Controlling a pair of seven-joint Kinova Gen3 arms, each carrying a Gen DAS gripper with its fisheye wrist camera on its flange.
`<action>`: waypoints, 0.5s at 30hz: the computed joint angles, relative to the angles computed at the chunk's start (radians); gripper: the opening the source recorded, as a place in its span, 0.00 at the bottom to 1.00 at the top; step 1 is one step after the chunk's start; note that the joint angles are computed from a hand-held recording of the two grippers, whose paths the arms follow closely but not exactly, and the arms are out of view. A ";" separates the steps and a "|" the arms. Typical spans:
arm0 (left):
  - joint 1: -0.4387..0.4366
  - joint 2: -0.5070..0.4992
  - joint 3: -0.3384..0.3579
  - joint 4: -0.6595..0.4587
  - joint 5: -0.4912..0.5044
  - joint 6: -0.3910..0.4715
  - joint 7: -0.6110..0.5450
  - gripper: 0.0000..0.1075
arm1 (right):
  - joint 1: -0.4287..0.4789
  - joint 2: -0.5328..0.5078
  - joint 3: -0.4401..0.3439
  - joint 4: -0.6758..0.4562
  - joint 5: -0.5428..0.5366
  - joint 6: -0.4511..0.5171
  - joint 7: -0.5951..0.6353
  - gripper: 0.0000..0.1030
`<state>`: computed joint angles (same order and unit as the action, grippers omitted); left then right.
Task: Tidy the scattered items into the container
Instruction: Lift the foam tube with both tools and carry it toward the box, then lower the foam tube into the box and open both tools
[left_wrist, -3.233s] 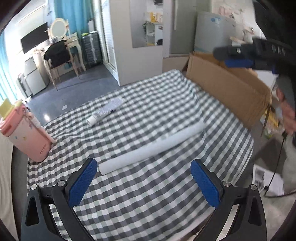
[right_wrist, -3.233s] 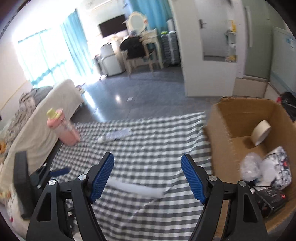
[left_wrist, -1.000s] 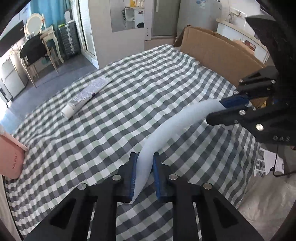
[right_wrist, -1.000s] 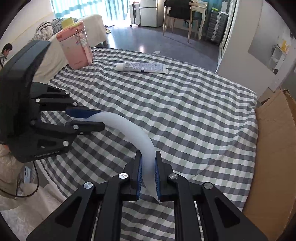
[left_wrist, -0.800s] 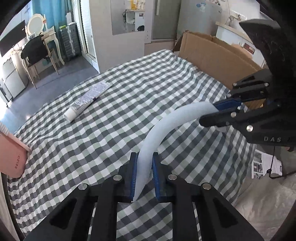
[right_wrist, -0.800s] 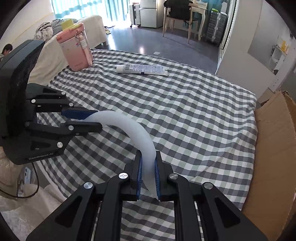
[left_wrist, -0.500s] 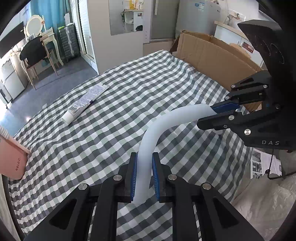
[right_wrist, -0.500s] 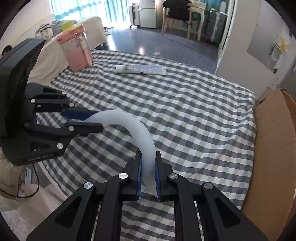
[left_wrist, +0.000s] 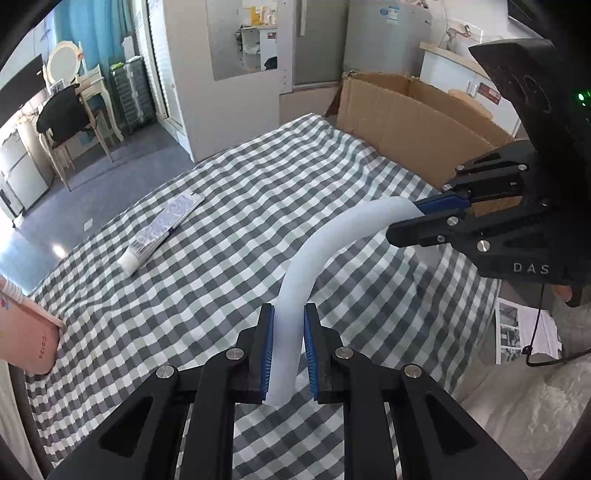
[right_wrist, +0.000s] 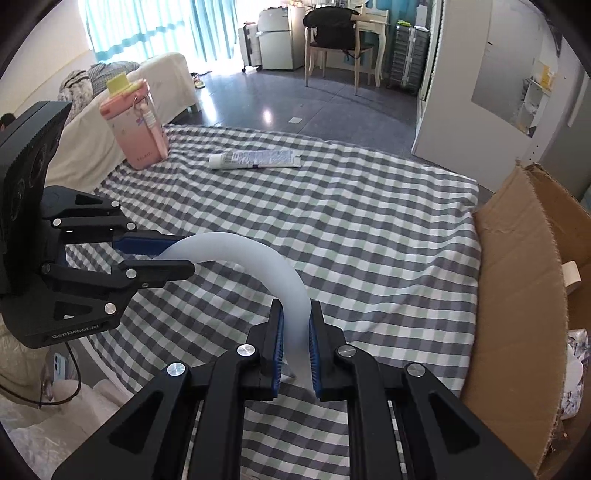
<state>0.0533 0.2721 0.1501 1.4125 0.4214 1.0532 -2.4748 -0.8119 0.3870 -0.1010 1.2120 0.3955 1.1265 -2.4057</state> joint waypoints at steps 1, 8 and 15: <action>0.002 -0.001 0.001 -0.006 0.000 0.005 0.002 0.15 | -0.003 -0.005 0.003 0.003 0.005 0.000 -0.008 0.11; 0.054 -0.008 0.016 -0.124 -0.022 0.084 0.084 0.15 | -0.034 -0.122 0.008 0.087 0.146 0.013 -0.145 0.11; 0.188 0.009 0.058 -0.286 -0.069 0.087 0.179 0.15 | -0.045 -0.254 -0.038 0.146 0.331 0.153 -0.354 0.11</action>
<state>0.2413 0.2806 0.2077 1.1261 0.3527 1.1398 -2.2960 -0.8571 0.1326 -0.1388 1.3584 0.7265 1.2793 -2.7595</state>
